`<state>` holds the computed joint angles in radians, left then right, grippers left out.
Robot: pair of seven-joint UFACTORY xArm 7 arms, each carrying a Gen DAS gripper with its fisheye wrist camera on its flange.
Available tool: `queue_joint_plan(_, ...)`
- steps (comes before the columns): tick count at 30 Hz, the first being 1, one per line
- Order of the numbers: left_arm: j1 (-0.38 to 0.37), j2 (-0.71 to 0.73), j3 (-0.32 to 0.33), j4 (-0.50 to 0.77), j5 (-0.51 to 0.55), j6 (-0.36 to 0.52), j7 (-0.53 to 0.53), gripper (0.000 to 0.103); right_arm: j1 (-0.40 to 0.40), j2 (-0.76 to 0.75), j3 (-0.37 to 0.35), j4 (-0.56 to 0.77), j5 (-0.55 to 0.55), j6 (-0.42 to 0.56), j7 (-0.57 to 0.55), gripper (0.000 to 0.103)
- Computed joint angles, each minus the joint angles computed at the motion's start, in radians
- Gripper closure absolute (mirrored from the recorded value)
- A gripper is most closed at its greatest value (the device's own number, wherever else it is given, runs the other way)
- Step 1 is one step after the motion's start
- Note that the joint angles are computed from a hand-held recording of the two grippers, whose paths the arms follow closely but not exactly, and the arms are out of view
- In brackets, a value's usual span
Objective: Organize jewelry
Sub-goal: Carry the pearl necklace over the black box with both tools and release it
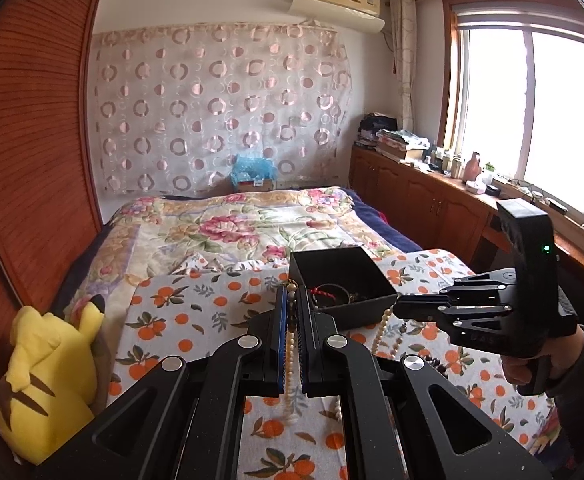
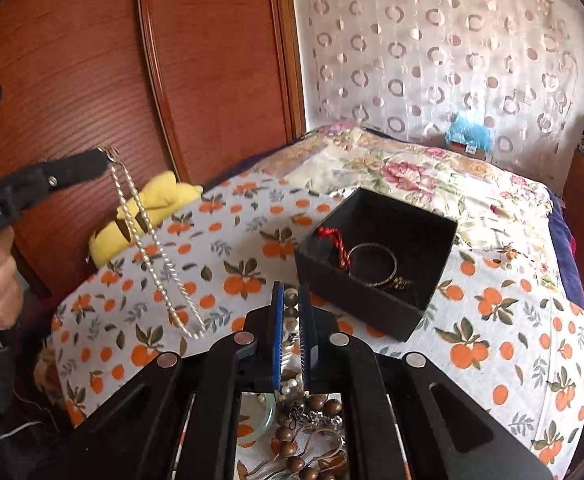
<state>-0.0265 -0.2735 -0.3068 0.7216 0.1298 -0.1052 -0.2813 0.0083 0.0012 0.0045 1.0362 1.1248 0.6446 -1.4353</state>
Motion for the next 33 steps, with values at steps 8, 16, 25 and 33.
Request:
queue_joint_plan(8,-0.084,0.082,0.064,0.125,0.001,0.032,0.040,0.099,-0.006,-0.028,-0.017,0.053,0.005,0.042,0.009,0.095)
queue_joint_plan(16,-0.204,0.182,0.165,0.291,-0.057,0.082,0.140,0.099,-0.024,-0.014,-0.031,0.166,0.004,0.110,0.032,0.095)
queue_joint_plan(25,-0.234,0.330,0.175,0.516,-0.132,0.158,0.254,0.099,-0.074,0.074,-0.021,0.336,-0.002,0.170,0.064,0.095)
queue_joint_plan(33,-0.223,0.442,0.153,0.669,-0.176,0.207,0.312,0.099,-0.128,0.162,0.015,0.485,-0.014,0.196,0.098,0.095)
